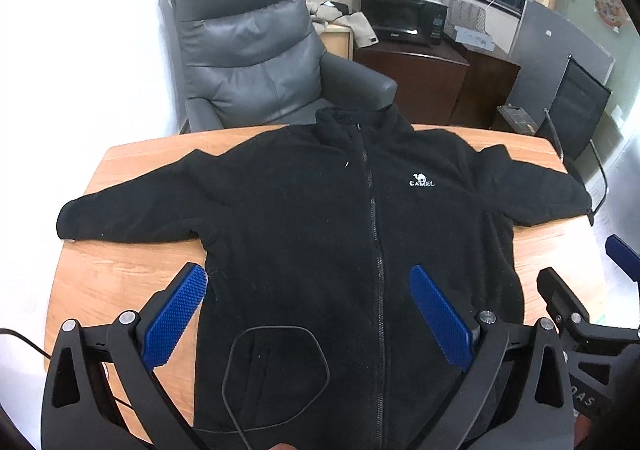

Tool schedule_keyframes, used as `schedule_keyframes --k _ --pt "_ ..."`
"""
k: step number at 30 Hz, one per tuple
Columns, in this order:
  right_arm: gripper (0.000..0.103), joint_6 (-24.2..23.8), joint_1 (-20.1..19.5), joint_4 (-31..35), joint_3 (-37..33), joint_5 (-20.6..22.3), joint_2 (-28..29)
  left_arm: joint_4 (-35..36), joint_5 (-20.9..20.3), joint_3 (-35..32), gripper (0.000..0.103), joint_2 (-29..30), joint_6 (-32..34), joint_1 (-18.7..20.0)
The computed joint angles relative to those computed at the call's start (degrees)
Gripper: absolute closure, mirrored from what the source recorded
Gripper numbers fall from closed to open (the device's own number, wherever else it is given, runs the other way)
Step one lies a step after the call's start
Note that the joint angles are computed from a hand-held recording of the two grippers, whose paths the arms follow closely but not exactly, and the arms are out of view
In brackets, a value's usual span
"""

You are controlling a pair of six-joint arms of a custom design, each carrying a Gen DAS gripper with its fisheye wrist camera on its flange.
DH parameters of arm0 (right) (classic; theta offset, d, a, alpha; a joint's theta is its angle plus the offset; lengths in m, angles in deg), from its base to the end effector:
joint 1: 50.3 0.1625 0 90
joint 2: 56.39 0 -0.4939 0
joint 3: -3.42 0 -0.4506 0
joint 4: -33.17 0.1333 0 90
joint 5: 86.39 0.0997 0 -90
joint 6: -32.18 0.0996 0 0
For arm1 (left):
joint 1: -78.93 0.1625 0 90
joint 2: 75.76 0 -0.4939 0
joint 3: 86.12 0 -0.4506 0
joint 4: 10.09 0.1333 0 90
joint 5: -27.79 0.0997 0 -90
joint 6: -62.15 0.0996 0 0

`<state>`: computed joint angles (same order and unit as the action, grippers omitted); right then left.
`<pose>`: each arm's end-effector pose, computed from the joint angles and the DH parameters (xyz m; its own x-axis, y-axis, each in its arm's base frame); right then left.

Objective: Fold clothes

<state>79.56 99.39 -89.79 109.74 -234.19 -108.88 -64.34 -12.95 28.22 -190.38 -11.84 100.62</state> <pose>0.5781 -0.2811 0.1054 -0.5995 -0.0675 0.7975 -0.5398 0.7698 -0.3406 -0.1907 -0.3005 0.5029 -0.6813 -0.0773 -0.7280 0.3696 0.8221 -0.4331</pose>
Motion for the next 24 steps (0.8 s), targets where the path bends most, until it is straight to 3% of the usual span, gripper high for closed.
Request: schedule_keyframes --k 9,15,20,24 --pt "0.000 7.8 1.8 15.2 -5.9 -1.0 0.8 2.1 2.0 -3.1 0.000 -0.8 -1.3 -2.8" --pt "0.000 10.0 1.3 18.9 -8.7 1.0 1.7 0.2 1.8 -3.0 0.000 -1.3 0.2 -2.4" --pt "0.000 11.9 1.1 23.3 -10.0 2.5 1.9 3.6 0.5 -4.1 0.000 -0.1 -1.2 -2.5" --pt "0.000 12.8 1.7 24.3 -11.1 1.1 1.5 3.6 1.2 -4.3 0.000 -1.2 -3.1 -3.9"
